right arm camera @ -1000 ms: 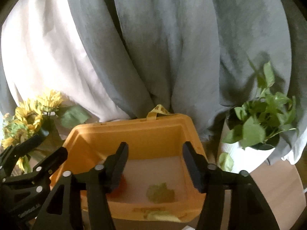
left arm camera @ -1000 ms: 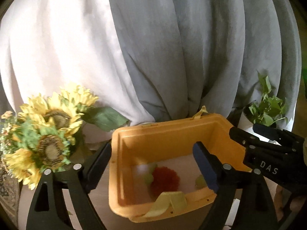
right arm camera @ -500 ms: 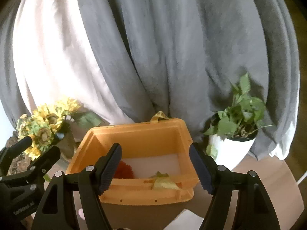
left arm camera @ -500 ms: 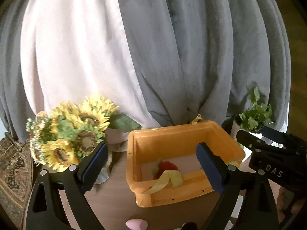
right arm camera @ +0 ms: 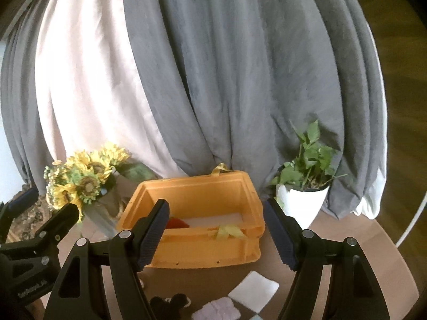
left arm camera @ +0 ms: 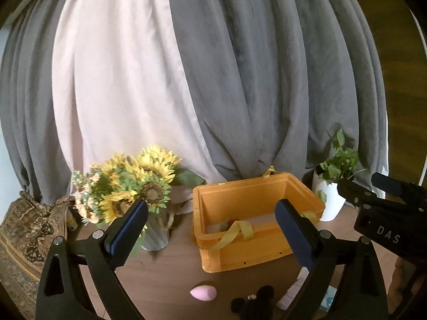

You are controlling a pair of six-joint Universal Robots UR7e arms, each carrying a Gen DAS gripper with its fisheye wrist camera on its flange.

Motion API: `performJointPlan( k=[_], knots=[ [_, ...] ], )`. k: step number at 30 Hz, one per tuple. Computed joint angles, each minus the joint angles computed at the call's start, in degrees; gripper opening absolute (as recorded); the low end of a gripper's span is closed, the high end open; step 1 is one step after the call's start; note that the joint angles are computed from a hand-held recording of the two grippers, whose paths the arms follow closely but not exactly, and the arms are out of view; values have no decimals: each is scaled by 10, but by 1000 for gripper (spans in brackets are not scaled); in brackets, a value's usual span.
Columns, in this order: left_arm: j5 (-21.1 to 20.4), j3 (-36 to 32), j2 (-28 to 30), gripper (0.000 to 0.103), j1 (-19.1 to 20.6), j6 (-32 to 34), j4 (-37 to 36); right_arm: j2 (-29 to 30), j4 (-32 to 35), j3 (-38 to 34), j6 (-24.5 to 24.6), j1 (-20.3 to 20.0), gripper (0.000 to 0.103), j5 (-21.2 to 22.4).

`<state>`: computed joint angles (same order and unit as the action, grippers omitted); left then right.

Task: Organize soft objects
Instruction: 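Withdraw both open tools from the crate back toward the remaining items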

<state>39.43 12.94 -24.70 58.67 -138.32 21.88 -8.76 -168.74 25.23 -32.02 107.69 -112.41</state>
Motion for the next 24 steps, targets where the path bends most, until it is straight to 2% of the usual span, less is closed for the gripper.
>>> performJointPlan(
  k=[2, 3, 7, 10, 16, 24],
  knots=[
    [-4, 91, -46, 98, -5, 3, -48, -21, -32, 46, 1, 3, 76, -2],
    [-5, 109, -56, 98, -6, 3, -57, -32, -49, 70, 1, 4, 80, -3],
    [-18, 220, -111, 99, -16, 13, -125, -66, -103, 144, -2, 8, 80, -2],
    [-32, 266, -134, 99, -24, 11, -154, -90, -126, 188, -5, 9, 82, 6],
    [-70, 393, -187, 100, -48, 23, -272, -139, -176, 281, -15, 2, 82, 39],
    [-140, 519, -225, 100, -83, 75, -440, -208, -174, 384, -25, -16, 82, 88]
  ],
)
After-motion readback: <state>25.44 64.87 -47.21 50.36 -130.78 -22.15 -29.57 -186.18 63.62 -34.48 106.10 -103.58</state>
